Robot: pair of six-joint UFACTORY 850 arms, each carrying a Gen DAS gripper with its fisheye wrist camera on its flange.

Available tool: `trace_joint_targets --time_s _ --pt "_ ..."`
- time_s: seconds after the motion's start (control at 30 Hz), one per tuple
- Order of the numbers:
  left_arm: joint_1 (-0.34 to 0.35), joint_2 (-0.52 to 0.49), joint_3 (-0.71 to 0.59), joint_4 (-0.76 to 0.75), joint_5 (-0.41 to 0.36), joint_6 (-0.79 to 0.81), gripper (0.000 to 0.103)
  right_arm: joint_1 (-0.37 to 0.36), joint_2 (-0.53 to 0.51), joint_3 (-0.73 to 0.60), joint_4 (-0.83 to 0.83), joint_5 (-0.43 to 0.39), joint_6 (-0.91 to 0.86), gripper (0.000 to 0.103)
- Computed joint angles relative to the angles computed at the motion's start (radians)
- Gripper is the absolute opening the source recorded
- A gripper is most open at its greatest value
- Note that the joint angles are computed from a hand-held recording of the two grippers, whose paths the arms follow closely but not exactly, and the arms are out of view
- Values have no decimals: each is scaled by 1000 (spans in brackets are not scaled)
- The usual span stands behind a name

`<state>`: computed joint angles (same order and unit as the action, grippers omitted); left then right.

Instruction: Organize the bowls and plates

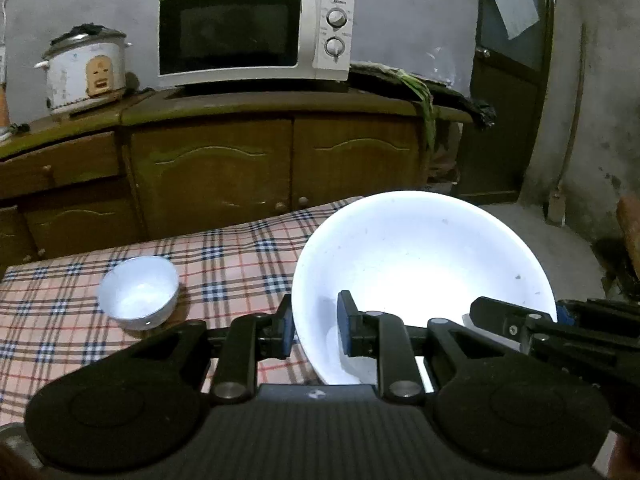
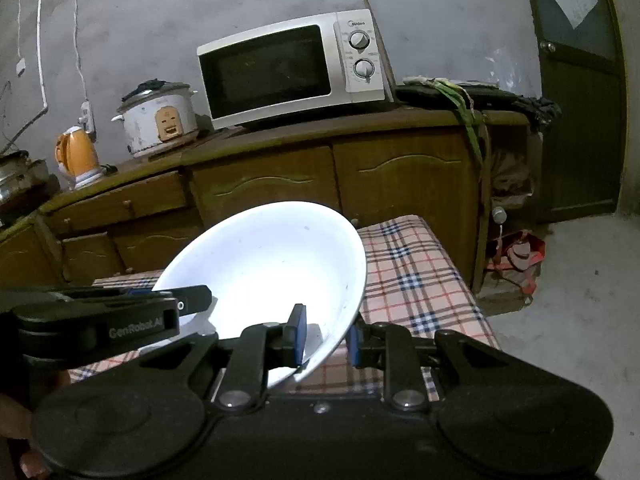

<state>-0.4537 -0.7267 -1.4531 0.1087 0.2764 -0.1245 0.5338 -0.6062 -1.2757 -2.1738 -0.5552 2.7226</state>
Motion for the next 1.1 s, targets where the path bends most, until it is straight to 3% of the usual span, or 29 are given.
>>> trace_joint_targets --time_s 0.17,0.4,1.1 --pt "1 49 74 -43 43 63 23 30 27 26 30 -24 -13 27" --pt "10 89 140 -10 76 12 23 73 49 47 97 -65 -69 27" --pt "14 159 271 -72 148 83 25 129 69 75 148 -95 -80 27"
